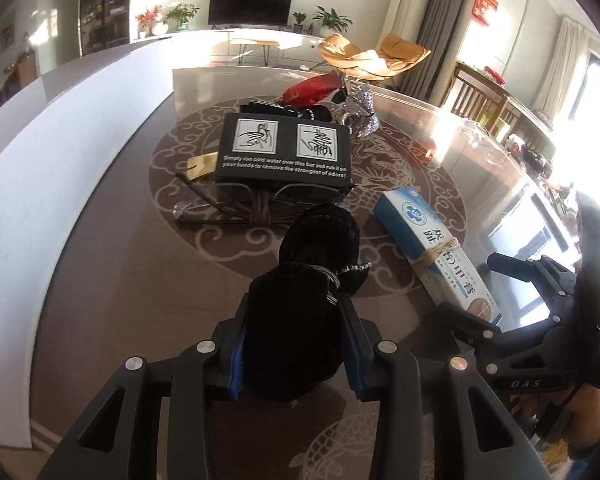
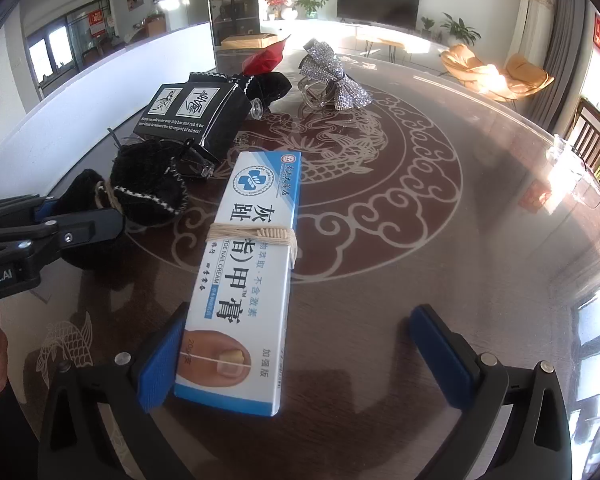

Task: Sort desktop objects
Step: 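Close the left tool on the black knit hat while the right tool grips the ointment box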

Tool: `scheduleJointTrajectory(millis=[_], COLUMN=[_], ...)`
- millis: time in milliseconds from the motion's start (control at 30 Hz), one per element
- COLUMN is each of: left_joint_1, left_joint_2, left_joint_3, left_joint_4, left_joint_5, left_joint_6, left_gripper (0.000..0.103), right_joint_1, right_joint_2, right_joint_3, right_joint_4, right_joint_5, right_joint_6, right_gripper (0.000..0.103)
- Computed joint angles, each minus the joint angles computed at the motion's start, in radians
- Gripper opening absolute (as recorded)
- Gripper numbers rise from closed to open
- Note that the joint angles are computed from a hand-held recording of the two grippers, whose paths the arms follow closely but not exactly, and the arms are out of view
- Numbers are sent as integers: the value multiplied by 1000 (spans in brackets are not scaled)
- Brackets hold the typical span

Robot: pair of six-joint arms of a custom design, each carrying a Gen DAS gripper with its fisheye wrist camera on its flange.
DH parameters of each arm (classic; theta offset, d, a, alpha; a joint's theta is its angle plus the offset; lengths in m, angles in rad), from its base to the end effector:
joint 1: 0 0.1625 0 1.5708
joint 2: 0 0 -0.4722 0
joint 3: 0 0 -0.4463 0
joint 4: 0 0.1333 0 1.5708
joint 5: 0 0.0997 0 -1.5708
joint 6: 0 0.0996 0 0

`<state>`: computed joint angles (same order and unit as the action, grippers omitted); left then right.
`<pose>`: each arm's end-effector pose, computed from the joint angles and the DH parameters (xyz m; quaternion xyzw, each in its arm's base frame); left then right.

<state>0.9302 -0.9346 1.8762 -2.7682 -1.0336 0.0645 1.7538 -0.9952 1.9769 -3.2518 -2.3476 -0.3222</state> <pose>-0.2475 -0.6403 0.1239 0.2984 0.9091 -0.1927 0.2174 0.1765 -0.6050 0.1974 0.0917 -0.8743 0.2915 0.3770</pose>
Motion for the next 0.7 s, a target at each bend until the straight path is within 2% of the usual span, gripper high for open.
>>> scheduleJointTrajectory(millis=[67,167,233,267,300,400,433,467,500,533,600,700], left_joint_1=[-11,-20,-18,-14,-12,-16,-16,-18,-21,-22,-14,-19], left_joint_2=[-42,-58,-51,-49,-45,-18,-12,-6,-1,-3,-25,-67], left_joint_3=[59,94,97,93,91,59,50,48,50,52,70,105], left_joint_4=[-17,-12,-19,-19,-31,-3,0,-7,-27,-31,-56,-106], left_joint_5=[57,113,121,125,125,133,132,140,151,155,115,97], left_joint_6=[-52,-67,-42,-33,-19,-16,-9,2,19,22,2,-13], left_gripper=[39,47,60,62,66,68,66,61,38,33,31,31], right_joint_1=[0,0,-1,-3,-5,-3,-4,-2,2,6,5,12], right_joint_2=[0,0,1,2,0,3,3,2,2,0,-25,-68], right_joint_3=[2,1,-2,-8,-26,-88,-97,-102,-107,-113,-102,-67], right_joint_4=[-1,-1,3,16,71,222,231,229,242,273,328,324], right_joint_5=[0,0,4,14,28,31,43,49,42,28,50,77], right_joint_6=[0,0,0,-12,-20,-3,-9,-20,-21,-5,28,38], right_gripper=[103,103,103,103,103,101,90,67,54,45,44,44])
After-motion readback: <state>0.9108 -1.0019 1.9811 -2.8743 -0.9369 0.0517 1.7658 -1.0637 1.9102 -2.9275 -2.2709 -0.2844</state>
